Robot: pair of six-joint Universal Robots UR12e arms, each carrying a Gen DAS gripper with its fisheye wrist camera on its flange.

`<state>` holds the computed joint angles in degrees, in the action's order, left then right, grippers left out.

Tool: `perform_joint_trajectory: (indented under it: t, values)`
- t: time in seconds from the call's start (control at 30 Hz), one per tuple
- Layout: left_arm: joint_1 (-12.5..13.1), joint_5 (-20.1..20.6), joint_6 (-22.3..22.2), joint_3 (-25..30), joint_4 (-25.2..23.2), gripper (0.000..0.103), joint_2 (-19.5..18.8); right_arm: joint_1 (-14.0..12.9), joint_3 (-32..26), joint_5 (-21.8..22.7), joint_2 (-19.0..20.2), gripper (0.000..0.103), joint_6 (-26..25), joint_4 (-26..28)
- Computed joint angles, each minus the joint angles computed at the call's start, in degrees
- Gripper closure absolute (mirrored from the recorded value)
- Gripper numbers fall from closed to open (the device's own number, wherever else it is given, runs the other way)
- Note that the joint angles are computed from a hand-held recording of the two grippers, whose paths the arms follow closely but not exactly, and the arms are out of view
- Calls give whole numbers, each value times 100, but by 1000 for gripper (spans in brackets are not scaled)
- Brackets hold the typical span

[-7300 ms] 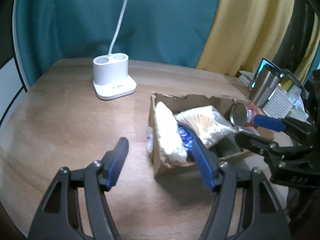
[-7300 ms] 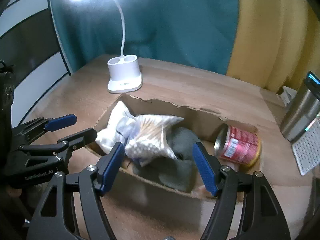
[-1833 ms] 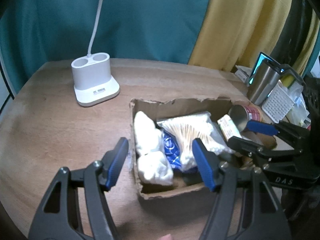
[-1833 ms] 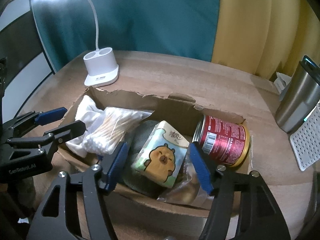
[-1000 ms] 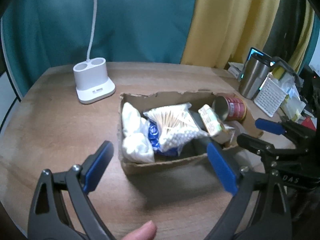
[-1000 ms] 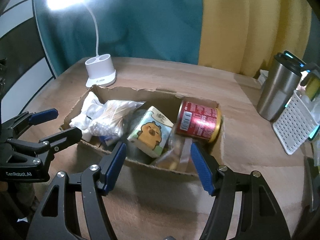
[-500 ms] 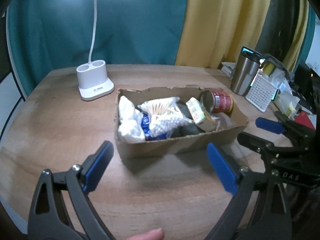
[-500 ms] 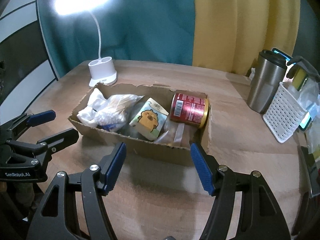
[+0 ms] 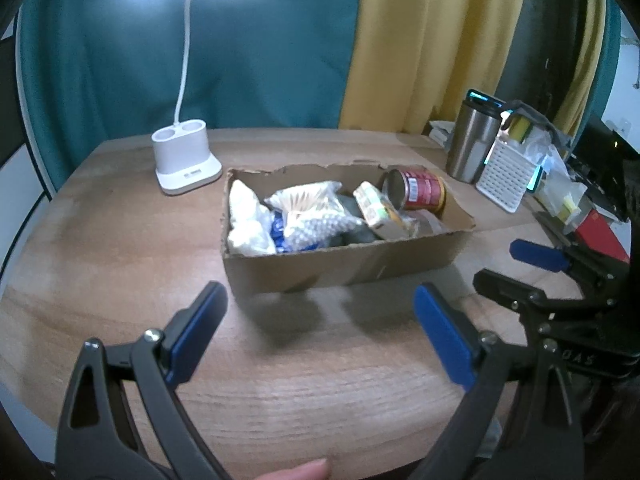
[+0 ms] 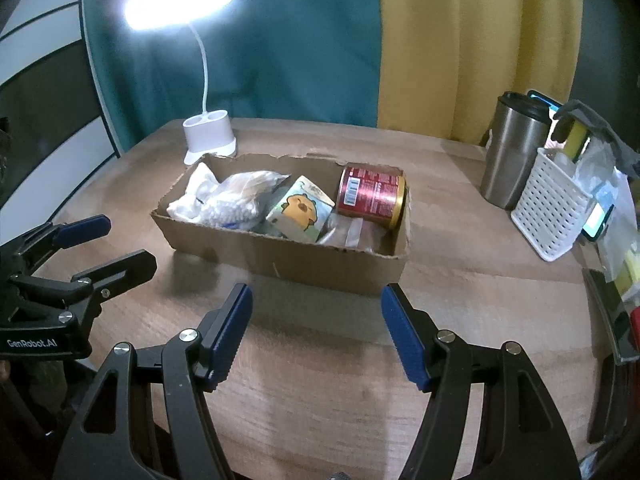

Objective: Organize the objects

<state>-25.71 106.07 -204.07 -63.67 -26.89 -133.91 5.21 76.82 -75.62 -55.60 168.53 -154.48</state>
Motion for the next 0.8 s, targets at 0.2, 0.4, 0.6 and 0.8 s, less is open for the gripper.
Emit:
perform_joint_trajectory:
  t: [0.2,0.4,0.6,0.8]
  values:
    - [1,29,-8,-32,21,7,22,-2,70,-30,-35,33,21,-38]
    - [1,8,-7,-36,6,7,27,1,71,-33,-32,33,48,-61]
    - [1,11,-7,-39,14,7,25,-7,60,-49,-22,33,81,-64]
    - [5,11,-11,-31,16,7,16,-10,57,-48,-20,33,80,-58]
